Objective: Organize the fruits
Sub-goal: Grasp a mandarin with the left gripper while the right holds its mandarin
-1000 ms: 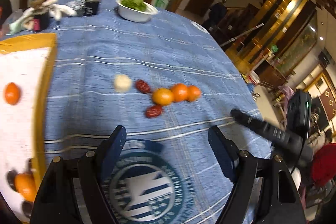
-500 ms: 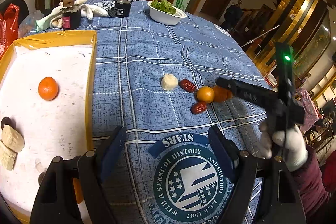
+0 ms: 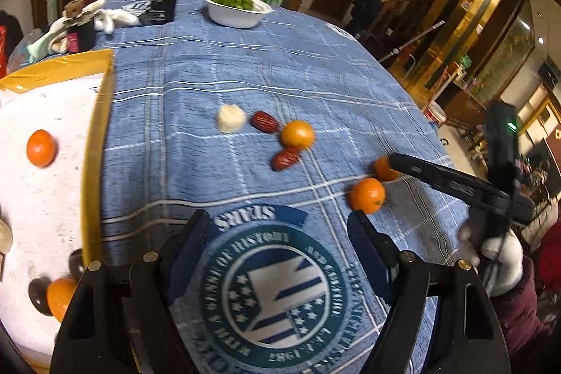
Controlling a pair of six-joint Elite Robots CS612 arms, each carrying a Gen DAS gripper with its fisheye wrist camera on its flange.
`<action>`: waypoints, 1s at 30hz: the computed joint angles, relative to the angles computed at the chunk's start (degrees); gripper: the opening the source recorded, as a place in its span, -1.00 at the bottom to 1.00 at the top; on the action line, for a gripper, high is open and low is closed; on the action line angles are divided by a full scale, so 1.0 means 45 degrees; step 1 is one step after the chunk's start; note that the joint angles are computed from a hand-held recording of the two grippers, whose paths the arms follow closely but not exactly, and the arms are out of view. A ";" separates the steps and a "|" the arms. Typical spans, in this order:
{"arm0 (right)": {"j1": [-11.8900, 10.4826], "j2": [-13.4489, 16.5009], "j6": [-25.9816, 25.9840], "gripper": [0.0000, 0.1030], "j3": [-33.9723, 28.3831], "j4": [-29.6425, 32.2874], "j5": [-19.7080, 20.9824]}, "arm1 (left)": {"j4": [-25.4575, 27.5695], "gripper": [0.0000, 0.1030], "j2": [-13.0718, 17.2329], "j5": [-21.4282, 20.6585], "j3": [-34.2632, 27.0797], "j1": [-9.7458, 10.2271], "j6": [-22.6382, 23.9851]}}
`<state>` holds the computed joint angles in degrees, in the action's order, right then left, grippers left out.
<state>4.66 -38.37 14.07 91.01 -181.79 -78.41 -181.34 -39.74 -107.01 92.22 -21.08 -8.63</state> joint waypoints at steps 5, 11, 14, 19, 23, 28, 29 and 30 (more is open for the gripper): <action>0.0340 0.0336 0.0137 -0.07 -0.0589 0.0454 -0.1217 | -0.0007 0.54 0.0030 -0.0305 0.0053 -0.0151 0.0417; 0.0336 0.0295 0.0512 -0.34 -0.0362 0.0319 -0.1434 | 0.0214 0.54 -0.0021 -0.0574 0.0193 -0.0312 0.0654; 0.0165 0.0241 0.0941 -0.34 0.0011 -0.0526 -0.0890 | 0.0064 0.54 -0.0186 -0.0299 0.0457 -0.0379 0.0630; -0.0073 0.0150 0.2118 -0.33 0.0813 -0.2750 -0.0269 | -0.0339 0.54 -0.0529 0.0550 0.0938 -0.0594 0.0679; -0.0220 0.0229 0.2812 -0.33 0.1005 -0.3558 -0.0116 | -0.0308 0.54 -0.0627 0.1297 0.1055 -0.0933 0.1234; -0.0324 0.0271 0.3164 -0.33 0.1061 -0.3865 0.0160 | -0.0066 0.54 -0.0260 0.1945 0.0457 -0.1345 0.2039; -0.0311 0.0270 0.3144 -0.33 0.1075 -0.3884 0.0147 | -0.0013 0.54 -0.0114 0.2052 0.0218 -0.1427 0.2248; -0.0306 0.0273 0.3119 -0.33 0.1065 -0.3922 0.0156 | 0.0018 0.53 0.0026 0.2175 0.0003 -0.1504 0.2457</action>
